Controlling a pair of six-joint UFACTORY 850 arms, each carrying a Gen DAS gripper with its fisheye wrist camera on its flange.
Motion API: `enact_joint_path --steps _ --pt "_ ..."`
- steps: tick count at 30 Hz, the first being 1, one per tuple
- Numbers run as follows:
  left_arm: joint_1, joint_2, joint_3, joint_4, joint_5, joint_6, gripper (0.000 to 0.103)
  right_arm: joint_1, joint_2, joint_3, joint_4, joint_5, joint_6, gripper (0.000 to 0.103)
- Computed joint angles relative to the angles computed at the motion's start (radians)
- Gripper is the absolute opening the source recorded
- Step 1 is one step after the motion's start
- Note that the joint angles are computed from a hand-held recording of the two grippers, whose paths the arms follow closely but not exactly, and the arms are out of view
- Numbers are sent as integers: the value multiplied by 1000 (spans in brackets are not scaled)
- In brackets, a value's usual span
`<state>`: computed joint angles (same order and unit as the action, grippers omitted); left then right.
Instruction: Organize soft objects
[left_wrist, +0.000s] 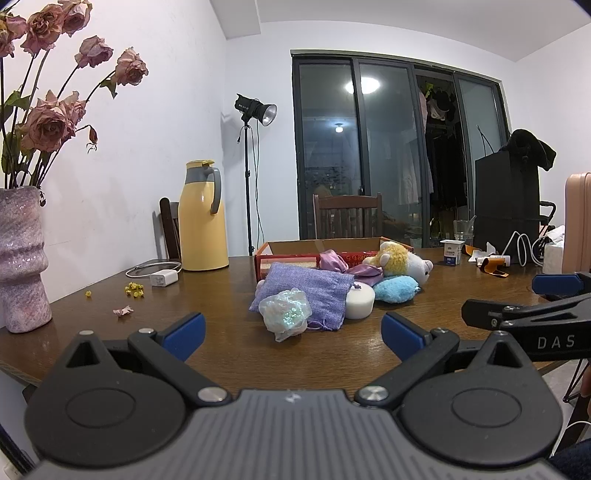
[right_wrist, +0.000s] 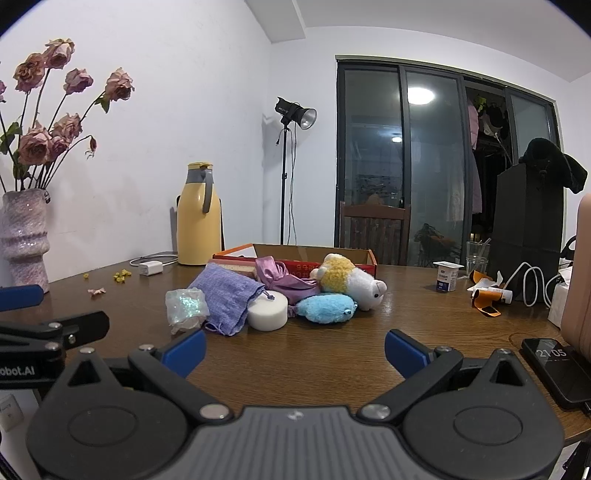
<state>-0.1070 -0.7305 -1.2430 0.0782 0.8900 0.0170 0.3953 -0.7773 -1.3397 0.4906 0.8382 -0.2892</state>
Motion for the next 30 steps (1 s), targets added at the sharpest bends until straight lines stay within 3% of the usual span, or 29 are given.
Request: enact_joint_path --steps 15,20,24,28,30 --pt "-8 -50 -59 -50 31 66 103 -12 -20 -35 13 -9 -14 103" --pt "4 -117 -197 -77 -59 65 103 -49 -66 -124 -2 -97 34 103" --pt "26 -183 -352 -20 -194 -43 103 -82 -128 -244 -72 -159 81 103" --pt "39 -250 -483 94 -284 -154 103 -116 -229 -465 -225 -407 198 103" --pt "40 -288 -557 154 -343 -204 103 -111 -282 -564 -191 -464 137 103"
